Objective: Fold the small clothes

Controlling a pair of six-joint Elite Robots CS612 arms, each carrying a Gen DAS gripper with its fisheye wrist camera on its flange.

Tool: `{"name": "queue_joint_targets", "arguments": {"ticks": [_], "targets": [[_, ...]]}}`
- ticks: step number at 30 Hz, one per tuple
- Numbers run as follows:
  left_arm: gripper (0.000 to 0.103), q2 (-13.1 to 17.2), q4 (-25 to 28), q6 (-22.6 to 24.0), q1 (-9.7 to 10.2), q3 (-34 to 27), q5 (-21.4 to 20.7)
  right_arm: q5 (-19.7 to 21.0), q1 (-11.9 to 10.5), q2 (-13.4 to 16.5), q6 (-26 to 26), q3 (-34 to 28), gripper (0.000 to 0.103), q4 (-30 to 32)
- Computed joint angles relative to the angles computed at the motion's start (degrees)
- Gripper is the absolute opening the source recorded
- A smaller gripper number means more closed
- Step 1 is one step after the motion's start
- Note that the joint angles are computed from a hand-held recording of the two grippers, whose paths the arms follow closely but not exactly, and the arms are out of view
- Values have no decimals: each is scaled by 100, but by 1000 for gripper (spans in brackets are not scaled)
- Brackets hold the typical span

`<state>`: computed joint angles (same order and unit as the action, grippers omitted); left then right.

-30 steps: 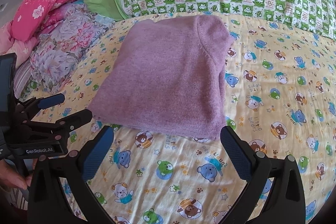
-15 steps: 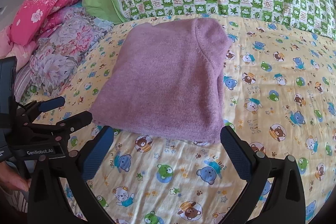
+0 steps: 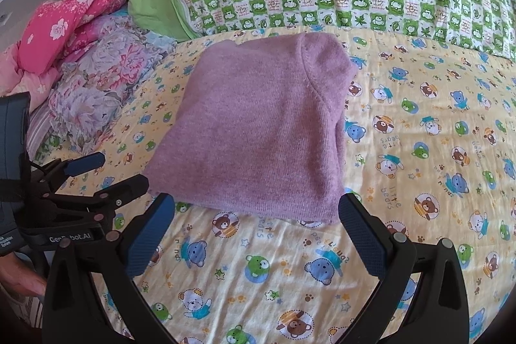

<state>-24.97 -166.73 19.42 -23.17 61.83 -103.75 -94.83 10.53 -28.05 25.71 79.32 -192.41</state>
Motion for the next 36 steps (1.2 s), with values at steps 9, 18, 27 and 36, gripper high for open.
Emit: {"name": "queue_joint_targets", "arguments": {"ticks": [9, 18, 27, 36], "targets": [[100, -4, -2, -25, -1, -2, -21, 10, -9, -4, -10, 1, 101, -10], [100, 1, 3, -55, -7, -30, -25, -11, -15, -15, 6, -9, 101, -5], [100, -10, 2, -66, -10, -15, -15, -15, -16, -15, 8, -10, 101, -9], [100, 5, 24, -57, -3, -67, -36, -41, -12, -14, 2, -21, 101, -54]]}}
